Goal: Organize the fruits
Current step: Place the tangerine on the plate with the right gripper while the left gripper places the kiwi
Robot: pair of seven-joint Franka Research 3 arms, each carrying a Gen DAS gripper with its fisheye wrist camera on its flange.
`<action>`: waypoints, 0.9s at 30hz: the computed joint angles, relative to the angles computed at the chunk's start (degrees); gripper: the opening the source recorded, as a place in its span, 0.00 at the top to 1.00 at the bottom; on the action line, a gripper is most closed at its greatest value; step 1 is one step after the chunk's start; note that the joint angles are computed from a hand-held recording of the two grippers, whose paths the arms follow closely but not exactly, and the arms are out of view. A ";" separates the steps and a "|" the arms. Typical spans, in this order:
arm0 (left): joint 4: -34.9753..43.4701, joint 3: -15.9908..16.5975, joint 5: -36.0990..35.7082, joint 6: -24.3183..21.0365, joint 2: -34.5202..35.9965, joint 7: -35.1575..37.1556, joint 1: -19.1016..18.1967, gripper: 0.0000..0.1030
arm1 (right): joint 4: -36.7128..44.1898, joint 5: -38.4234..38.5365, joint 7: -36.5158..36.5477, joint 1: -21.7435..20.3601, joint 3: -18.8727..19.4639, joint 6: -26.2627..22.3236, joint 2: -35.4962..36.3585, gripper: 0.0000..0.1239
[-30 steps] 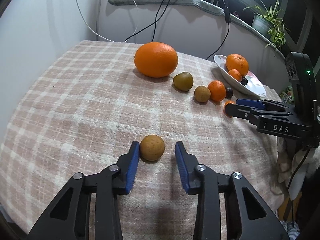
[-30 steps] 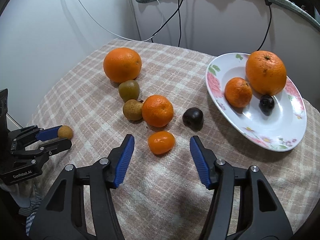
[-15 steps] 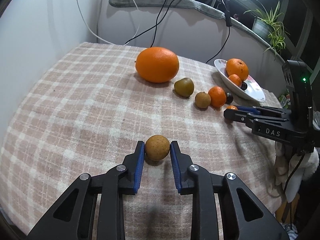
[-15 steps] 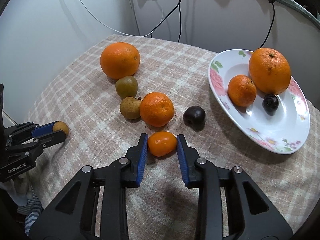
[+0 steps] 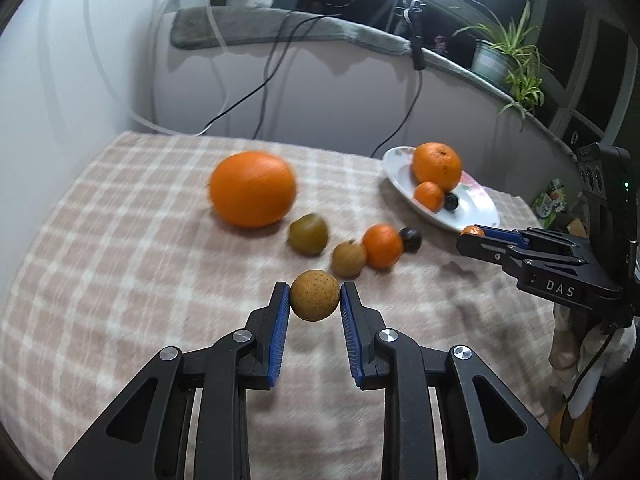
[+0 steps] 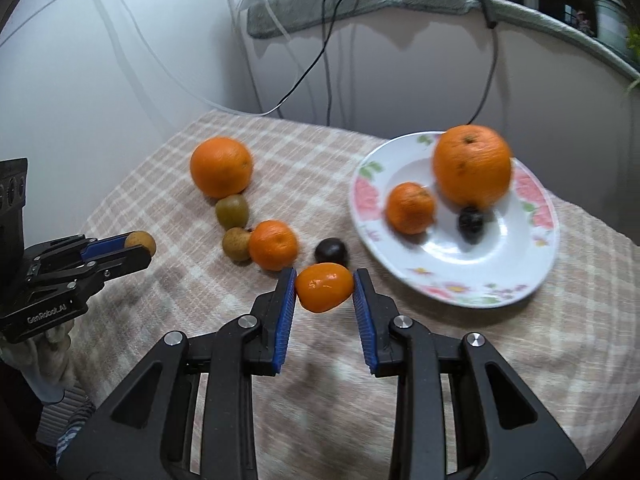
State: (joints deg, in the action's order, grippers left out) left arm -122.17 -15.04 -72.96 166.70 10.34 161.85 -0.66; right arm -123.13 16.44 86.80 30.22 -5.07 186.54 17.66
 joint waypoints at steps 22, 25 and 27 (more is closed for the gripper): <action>17.34 -5.38 24.84 -1.56 14.13 -16.61 -1.63 0.77 | -1.76 3.37 -1.42 -1.58 -4.39 1.13 -1.10 0.76; 19.76 -5.55 29.32 -1.96 16.29 -20.77 -1.79 0.77 | -1.38 3.20 -1.45 -2.42 -3.92 0.94 -0.82 0.76; 21.29 -6.05 31.76 -2.26 17.64 -22.87 -1.47 0.77 | -1.04 3.03 -1.48 -3.34 -3.19 0.74 -0.58 0.76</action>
State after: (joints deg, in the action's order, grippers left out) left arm -100.88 -21.09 -41.19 164.44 27.98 138.97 -2.13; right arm -124.17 19.48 85.31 26.88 -8.26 187.27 17.07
